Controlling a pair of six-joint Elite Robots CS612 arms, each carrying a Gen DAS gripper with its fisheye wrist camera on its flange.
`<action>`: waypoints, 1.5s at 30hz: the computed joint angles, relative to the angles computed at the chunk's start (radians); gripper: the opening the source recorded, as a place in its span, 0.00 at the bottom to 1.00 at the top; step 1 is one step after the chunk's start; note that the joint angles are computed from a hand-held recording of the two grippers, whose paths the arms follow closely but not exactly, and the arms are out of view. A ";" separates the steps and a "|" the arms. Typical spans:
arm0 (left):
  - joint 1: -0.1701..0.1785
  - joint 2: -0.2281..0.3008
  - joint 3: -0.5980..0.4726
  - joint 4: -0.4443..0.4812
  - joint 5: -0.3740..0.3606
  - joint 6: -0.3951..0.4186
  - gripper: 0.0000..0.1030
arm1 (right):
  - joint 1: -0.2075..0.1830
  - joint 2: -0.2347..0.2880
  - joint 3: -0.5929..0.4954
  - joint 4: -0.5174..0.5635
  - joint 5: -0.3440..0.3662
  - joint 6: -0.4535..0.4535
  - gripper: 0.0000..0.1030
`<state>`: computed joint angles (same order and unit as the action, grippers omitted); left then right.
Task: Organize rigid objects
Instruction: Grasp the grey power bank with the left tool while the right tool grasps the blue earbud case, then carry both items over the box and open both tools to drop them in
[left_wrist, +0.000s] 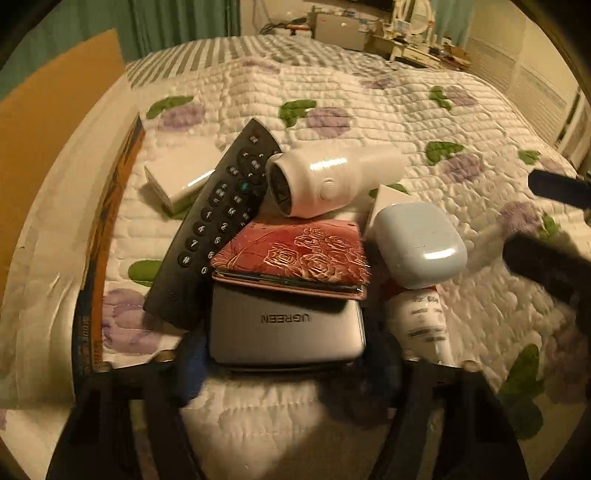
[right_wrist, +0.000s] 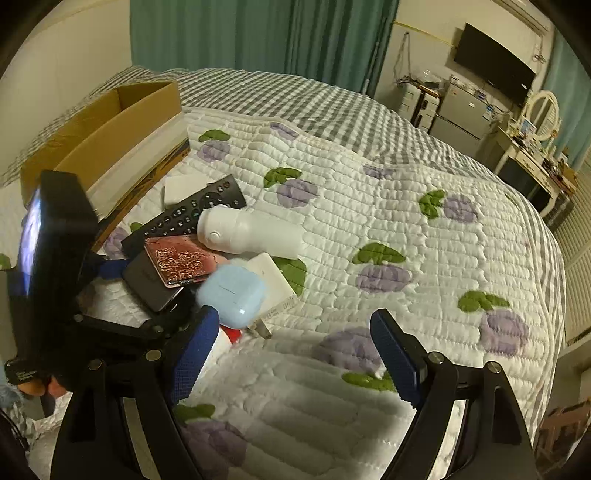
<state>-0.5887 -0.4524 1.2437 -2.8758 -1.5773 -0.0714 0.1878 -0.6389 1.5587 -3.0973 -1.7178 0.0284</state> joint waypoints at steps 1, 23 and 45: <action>-0.001 -0.003 0.005 -0.006 0.002 0.009 0.66 | 0.000 0.003 -0.008 0.014 0.009 -0.012 0.82; 0.007 -0.061 0.129 -0.139 0.100 0.001 0.65 | 0.009 0.092 -0.199 0.261 0.137 -0.260 0.64; 0.004 -0.146 0.238 -0.280 -0.001 0.035 0.65 | 0.032 -0.022 -0.025 0.037 -0.011 -0.129 0.56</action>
<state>-0.5847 -0.5982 1.4818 -3.1563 -1.5787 -0.0359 0.2202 -0.6609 1.5332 -3.0599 -1.7292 -0.1008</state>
